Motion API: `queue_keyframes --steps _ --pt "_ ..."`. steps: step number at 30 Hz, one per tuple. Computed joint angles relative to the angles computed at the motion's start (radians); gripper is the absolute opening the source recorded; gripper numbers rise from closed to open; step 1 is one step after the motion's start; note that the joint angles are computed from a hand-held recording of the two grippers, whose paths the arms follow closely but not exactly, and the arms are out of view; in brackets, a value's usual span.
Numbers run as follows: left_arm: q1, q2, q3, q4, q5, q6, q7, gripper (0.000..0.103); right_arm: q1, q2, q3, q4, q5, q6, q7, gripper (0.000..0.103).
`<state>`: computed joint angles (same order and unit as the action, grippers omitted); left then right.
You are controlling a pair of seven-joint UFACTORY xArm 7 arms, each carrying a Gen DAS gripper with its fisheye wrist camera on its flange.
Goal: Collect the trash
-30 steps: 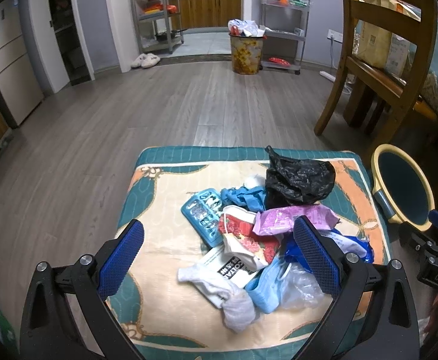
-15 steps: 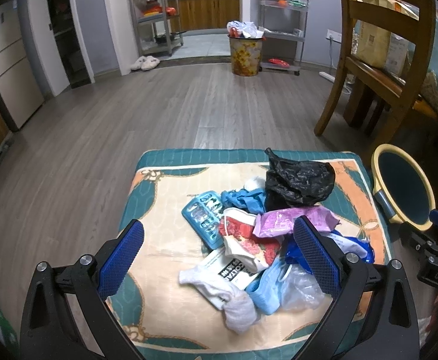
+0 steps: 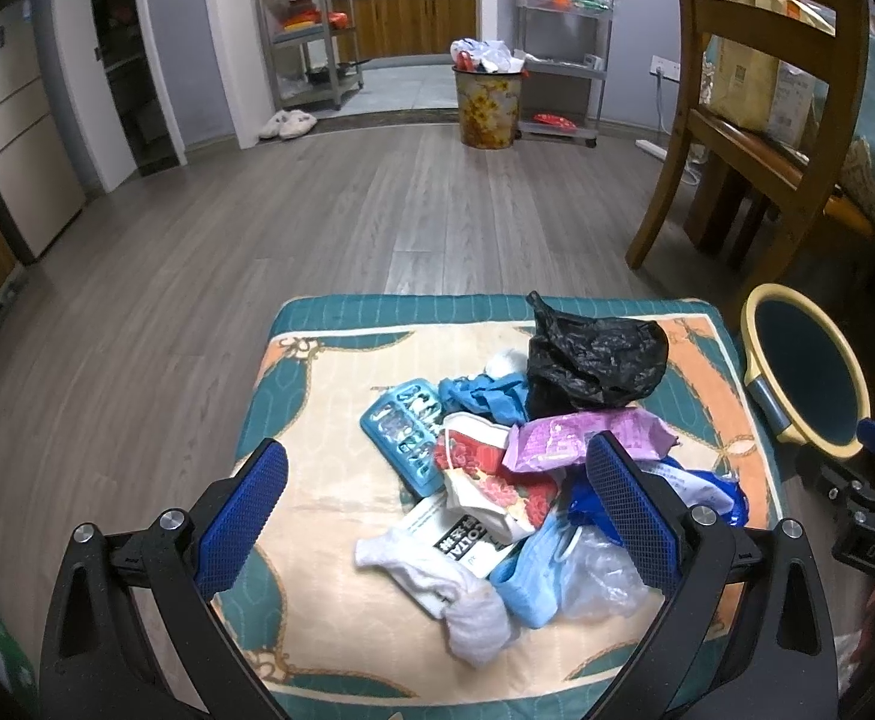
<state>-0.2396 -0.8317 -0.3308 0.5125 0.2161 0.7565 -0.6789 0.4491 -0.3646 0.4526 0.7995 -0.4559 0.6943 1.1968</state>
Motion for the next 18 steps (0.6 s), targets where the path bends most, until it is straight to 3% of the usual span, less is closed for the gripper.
queue_keyframes --steps 12,18 --pt "-0.001 0.0 0.004 -0.006 -0.001 -0.005 -0.003 0.099 0.005 0.005 -0.009 0.008 0.014 0.019 0.003 0.097" --pt "0.073 0.039 0.042 0.011 0.04 -0.119 0.009 0.099 -0.015 0.076 -0.04 0.091 -0.002 -0.017 -0.055 0.097"
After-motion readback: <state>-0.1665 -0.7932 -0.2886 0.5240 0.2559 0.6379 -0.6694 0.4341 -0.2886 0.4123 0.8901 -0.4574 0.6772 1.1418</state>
